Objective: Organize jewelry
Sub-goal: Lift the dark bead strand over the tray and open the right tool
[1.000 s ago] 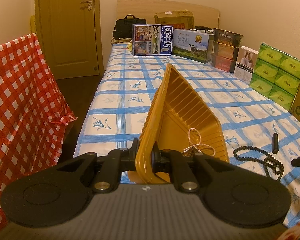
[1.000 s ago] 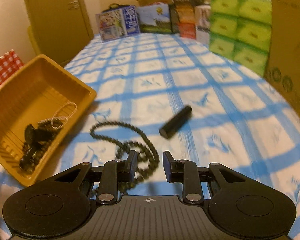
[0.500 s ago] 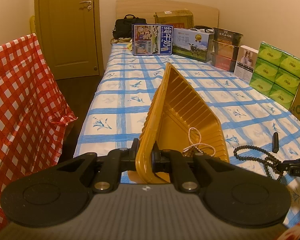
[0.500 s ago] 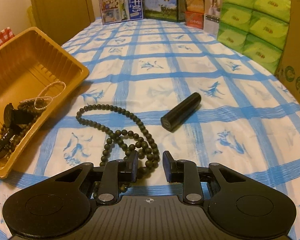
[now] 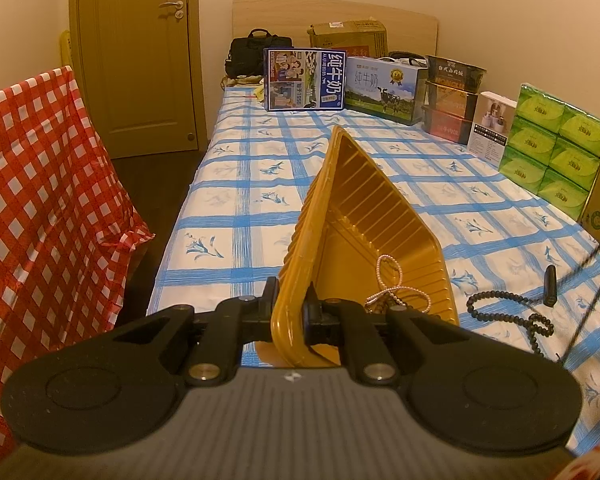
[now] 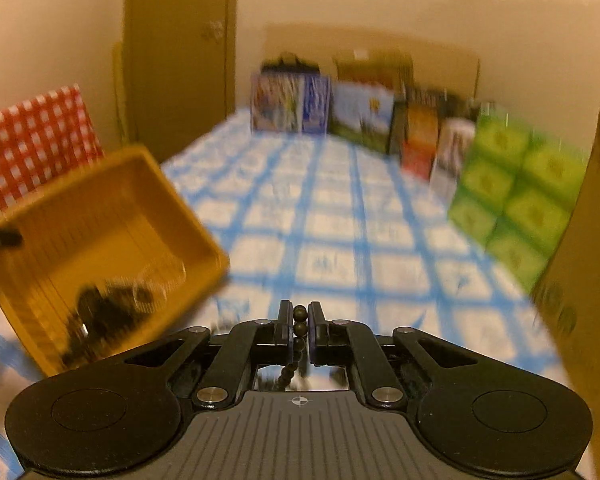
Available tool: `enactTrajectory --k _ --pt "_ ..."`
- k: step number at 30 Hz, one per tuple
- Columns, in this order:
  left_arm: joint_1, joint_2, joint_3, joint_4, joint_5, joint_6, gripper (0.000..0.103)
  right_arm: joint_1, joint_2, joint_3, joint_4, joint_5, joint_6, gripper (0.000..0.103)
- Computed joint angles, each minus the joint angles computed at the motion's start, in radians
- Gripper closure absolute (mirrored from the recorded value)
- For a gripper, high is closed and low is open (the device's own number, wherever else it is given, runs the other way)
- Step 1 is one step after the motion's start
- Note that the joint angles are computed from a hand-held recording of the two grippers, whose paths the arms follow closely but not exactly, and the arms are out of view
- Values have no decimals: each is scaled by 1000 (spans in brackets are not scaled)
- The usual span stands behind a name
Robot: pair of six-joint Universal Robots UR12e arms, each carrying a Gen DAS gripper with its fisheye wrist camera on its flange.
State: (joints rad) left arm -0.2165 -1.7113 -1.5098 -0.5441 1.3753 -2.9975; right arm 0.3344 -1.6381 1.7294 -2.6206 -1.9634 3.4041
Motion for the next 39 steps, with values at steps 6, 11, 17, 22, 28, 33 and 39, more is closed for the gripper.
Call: enactTrajectory --k 6,11,17,22,28,33,39 --pt "1 2 -2 -1 -2 0 94 12 7 -58 -76 -27 -135 96" --pt "0 1 -1 0 0 0 94 15 14 -98 -127 -31 -219 96" --pt "0 1 -1 -1 1 0 94 15 25 -147 -221 -39 -295 96" --pt "0 1 -1 -1 0 0 94 11 43 -191 -276 -23 -364 96" --pt "0 1 0 -1 0 1 94 8 72 -243 -303 17 -407 96" --pt "0 1 -1 -1 -1 0 94 4 101 -290 -322 60 -426 96" --pt "0 1 0 -1 0 0 94 -10 153 -364 -347 136 -412 96"
